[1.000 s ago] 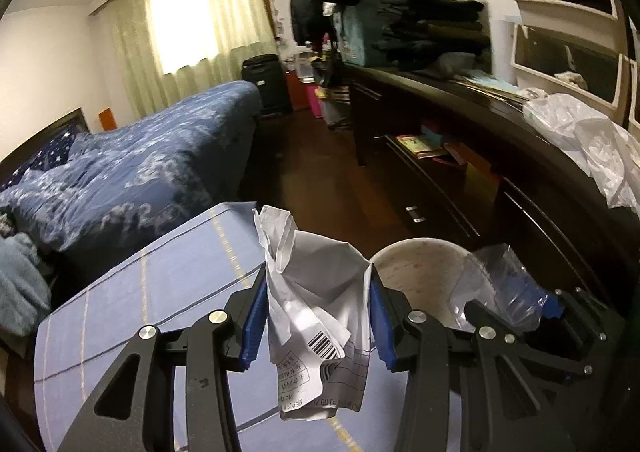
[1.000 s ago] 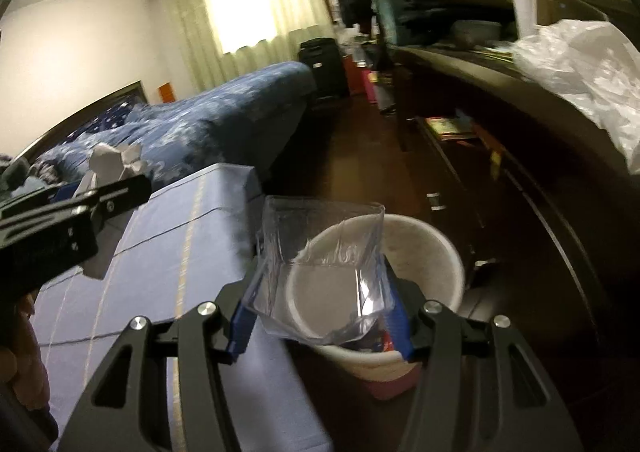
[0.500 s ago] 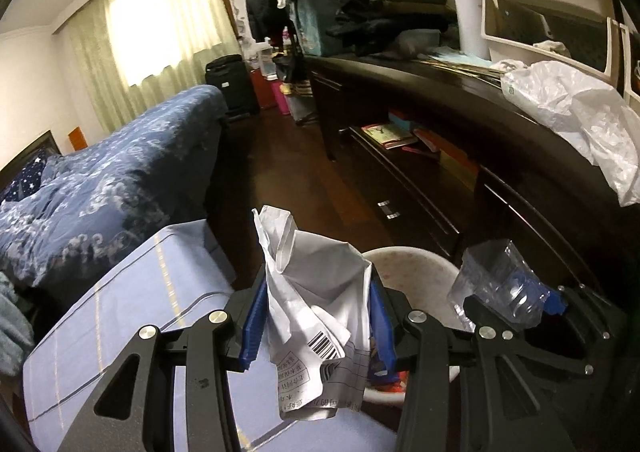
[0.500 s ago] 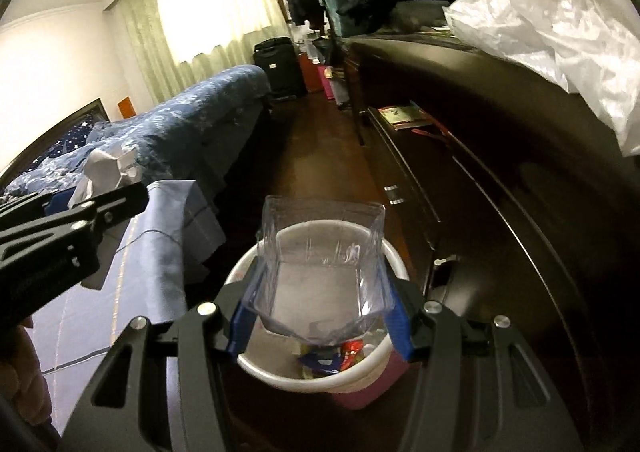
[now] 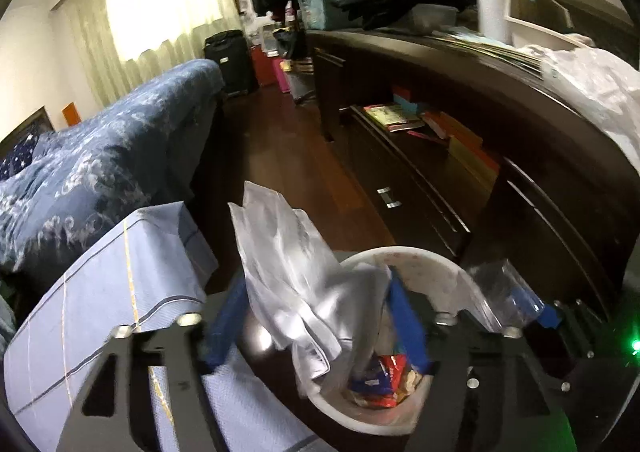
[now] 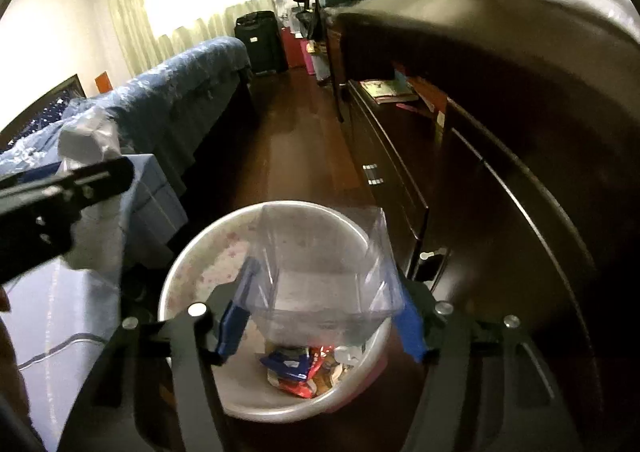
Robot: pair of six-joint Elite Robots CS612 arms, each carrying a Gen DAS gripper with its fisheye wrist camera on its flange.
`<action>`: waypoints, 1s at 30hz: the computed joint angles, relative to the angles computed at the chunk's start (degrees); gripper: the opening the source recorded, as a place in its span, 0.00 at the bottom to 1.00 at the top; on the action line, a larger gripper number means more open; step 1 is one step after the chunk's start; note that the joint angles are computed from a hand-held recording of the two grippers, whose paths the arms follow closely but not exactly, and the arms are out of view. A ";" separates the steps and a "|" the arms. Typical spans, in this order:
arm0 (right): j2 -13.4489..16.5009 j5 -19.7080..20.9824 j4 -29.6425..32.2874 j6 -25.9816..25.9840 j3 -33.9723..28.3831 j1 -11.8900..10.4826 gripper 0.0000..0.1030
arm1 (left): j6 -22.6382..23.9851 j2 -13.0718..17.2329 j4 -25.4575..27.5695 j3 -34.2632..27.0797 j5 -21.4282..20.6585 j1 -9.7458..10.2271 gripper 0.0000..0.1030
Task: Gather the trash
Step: 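Open both grippers over the white bin to drop tissue and box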
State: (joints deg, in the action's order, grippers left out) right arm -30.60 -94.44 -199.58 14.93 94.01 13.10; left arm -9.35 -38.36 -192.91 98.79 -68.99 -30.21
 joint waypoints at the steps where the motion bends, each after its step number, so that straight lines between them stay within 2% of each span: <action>1: 0.11 0.01 0.40 -0.20 -0.17 0.04 0.63 | -0.29 0.10 -0.42 0.00 0.28 0.11 0.76; 4: 0.35 0.66 -0.02 -0.45 -0.19 0.03 0.72 | -0.90 -0.04 -1.52 0.29 0.51 0.36 0.87; 7: 0.31 0.08 -0.92 -0.72 -0.09 0.22 0.79 | -1.16 -0.24 -3.05 0.69 1.15 0.34 0.90; 12: -0.09 -0.79 -1.29 -0.68 0.36 0.43 0.84 | -1.02 -0.99 -5.13 1.85 1.60 0.20 0.93; 18: -1.63 -1.76 -1.13 -0.56 2.23 0.98 0.84 | -0.90 -2.34 -7.77 4.26 3.57 -0.08 0.94; 25: -4.15 -3.16 -5.56 -2.42 5.80 3.75 0.90 | -1.76 -5.55 -15.72 11.42 11.37 -0.38 0.95; 28: -5.18 -2.37 -7.97 -3.75 7.00 5.60 0.96 | -5.75 -7.95 -19.61 16.64 15.89 -0.18 0.96; 30: -5.91 -0.74 -8.74 -5.70 7.49 7.05 0.96 | -8.71 -9.38 -20.68 19.50 17.72 0.01 0.96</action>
